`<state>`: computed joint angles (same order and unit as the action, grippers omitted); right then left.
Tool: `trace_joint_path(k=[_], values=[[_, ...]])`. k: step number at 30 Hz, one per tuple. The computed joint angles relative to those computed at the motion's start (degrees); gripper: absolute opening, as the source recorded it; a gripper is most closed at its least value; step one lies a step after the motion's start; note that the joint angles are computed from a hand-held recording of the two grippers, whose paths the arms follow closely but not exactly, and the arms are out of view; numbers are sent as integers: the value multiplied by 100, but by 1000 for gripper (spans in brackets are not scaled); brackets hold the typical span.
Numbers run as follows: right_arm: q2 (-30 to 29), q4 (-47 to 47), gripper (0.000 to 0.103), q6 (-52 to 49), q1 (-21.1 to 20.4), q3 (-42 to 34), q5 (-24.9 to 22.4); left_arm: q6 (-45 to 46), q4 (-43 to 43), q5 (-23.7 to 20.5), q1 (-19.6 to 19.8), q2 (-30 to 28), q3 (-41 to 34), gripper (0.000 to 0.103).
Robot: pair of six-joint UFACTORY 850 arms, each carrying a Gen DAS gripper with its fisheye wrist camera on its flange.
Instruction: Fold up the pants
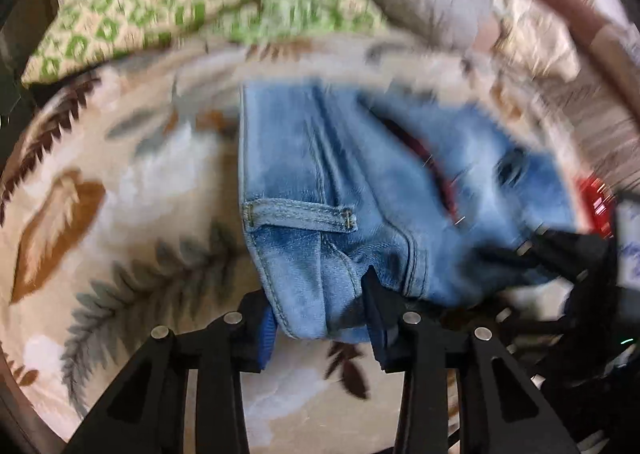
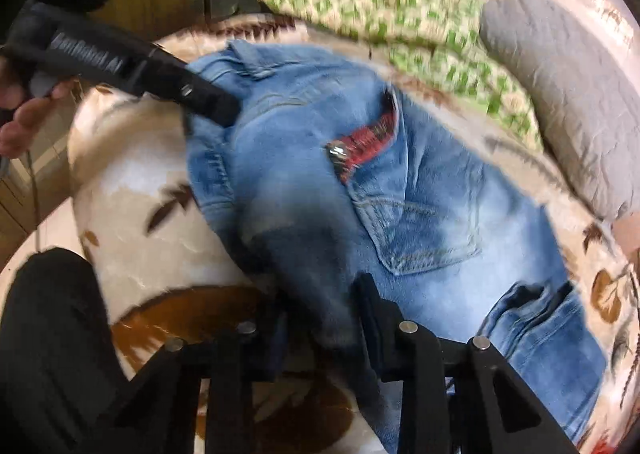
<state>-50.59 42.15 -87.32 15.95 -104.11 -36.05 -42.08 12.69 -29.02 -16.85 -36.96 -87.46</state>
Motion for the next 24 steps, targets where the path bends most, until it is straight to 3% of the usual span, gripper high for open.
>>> trace_joint_path(k=[2, 3, 5, 7, 9, 11, 15, 17, 19, 22, 24], values=[[56, 228, 36, -269, -2, 168, 181, -200, 7, 153, 31, -30, 148, 54], [99, 239, 39, -341, 8, 236, 271, -379, 98, 294, 34, 12, 253, 55], [207, 47, 75, -291, 52, 407, 602, -830, 515, 257, -20, 98, 319, 69], [173, -67, 76, -34, -23, 294, 415, -1619, 1282, 3, -120, 250, 401, 83], [57, -105, 76, 302, -183, -37, -272, -1906, 1434, 118, -121, 488, 561, 83], [16, 59, 76, 375, -350, -250, -642, -2224, 1625, 228, -101, 688, 686, 86], [-163, 227, 76, 660, -666, -856, -1301, -2728, 2219, -173, -156, 620, 351, 86], [-330, 344, 77, 828, -858, -1238, -1623, -2548, 2293, -322, -250, 482, 38, 86], [-451, 363, 78, 962, -1061, -1516, -1661, -2033, 2075, -301, -344, 259, -346, 86], [-887, 91, 78, 1563, -1323, -2260, -1826, -738, 1233, -210, -482, -226, -1057, 86], [-1371, -69, 78, 2177, -1517, -3016, -2220, 66, 764, -336, -568, -668, -1685, 86]])
